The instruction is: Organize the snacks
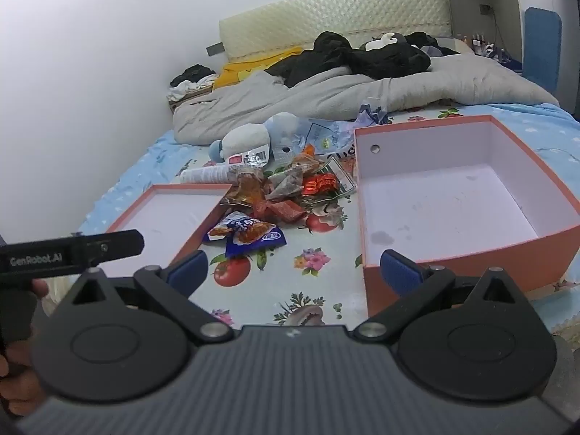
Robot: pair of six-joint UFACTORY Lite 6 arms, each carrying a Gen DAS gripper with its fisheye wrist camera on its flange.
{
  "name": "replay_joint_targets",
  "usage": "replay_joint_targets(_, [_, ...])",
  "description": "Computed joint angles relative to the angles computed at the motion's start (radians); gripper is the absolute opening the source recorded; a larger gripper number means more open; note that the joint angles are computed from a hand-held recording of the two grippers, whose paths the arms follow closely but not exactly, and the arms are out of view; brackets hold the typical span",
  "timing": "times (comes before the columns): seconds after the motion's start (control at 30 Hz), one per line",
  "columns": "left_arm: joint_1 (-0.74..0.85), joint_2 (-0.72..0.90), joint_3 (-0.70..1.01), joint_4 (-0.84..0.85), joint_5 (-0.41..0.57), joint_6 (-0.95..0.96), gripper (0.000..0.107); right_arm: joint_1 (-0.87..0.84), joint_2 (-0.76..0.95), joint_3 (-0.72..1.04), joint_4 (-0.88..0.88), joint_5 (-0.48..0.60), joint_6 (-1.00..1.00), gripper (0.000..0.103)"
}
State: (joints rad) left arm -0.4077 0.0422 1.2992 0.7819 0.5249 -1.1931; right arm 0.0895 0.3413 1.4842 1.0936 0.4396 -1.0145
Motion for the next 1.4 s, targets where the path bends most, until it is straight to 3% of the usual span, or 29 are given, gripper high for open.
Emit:
replay_joint_targets(0.33, [-0.003,0.049,0.024,0.012,0.019,-0.013,0.103,0.015,-0.030,-0.082,0.129,-0.074,-0.144,0.103])
replay_joint_targets(0.77, [0.005,0.026,-0.003,0.006,0.003,-0.021,0.103,-0.002,0.011,-0.020,0.075,-0.026,-0.095,0.103])
replay_joint_targets(1.4, [0.034,0.039,-0.021,-0.010,-0.044,-0.007,0.103,0.015,0.008,-0.050,0.114,-0.047,-0.131,0.103])
